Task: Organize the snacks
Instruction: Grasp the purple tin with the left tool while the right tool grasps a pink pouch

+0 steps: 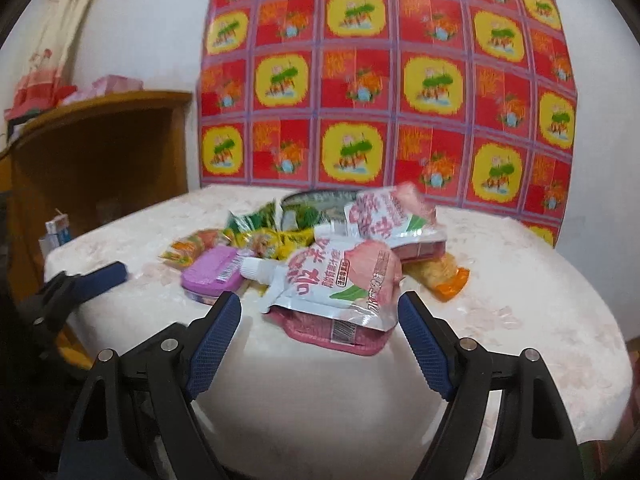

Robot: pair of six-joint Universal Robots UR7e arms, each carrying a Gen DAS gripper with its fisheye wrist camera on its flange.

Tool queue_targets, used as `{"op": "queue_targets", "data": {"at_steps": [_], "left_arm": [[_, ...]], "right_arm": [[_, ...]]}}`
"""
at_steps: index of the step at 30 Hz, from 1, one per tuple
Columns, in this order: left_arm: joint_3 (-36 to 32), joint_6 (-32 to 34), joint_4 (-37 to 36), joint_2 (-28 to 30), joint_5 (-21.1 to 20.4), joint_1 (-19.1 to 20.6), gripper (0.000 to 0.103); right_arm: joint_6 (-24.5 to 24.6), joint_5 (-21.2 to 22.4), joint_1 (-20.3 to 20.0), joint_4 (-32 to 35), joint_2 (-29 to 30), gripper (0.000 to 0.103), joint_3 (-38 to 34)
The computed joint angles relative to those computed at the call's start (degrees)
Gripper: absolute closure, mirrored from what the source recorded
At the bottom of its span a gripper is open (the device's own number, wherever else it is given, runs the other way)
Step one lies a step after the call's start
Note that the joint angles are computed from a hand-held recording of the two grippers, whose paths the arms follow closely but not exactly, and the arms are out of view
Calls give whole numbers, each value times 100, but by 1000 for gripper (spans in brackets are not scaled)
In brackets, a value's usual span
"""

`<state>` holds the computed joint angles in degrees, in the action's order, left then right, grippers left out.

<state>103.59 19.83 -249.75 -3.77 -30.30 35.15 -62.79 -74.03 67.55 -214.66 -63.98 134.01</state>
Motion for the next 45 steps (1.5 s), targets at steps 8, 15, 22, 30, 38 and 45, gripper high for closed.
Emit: {"op": "queue_targets", "data": {"at_steps": [8,15,22,30,38,45], "left_arm": [[158,-131,21,-73,-277,24,11],[264,-134,457,-328,-302,-175,22],[-79,-960,2254,-462,-72,46,37],[-1,-2104,3101,-872,-334,323,46],[84,-1802,2852,-828,-370,284,47],[363,-1880,2569,-868,-331,190,47]], "right_arm": [[295,68,-96,308,-69,30,-183],[-38,288,-441,-149,-270,30,11],[-207,384,-570,-494,-135,29,-38],[-596,702,-709,-1083,155,29,-5],[-78,628,-748,115,-199,32,-188],[-495,524,-668,-235,-103,30,-151]]}}
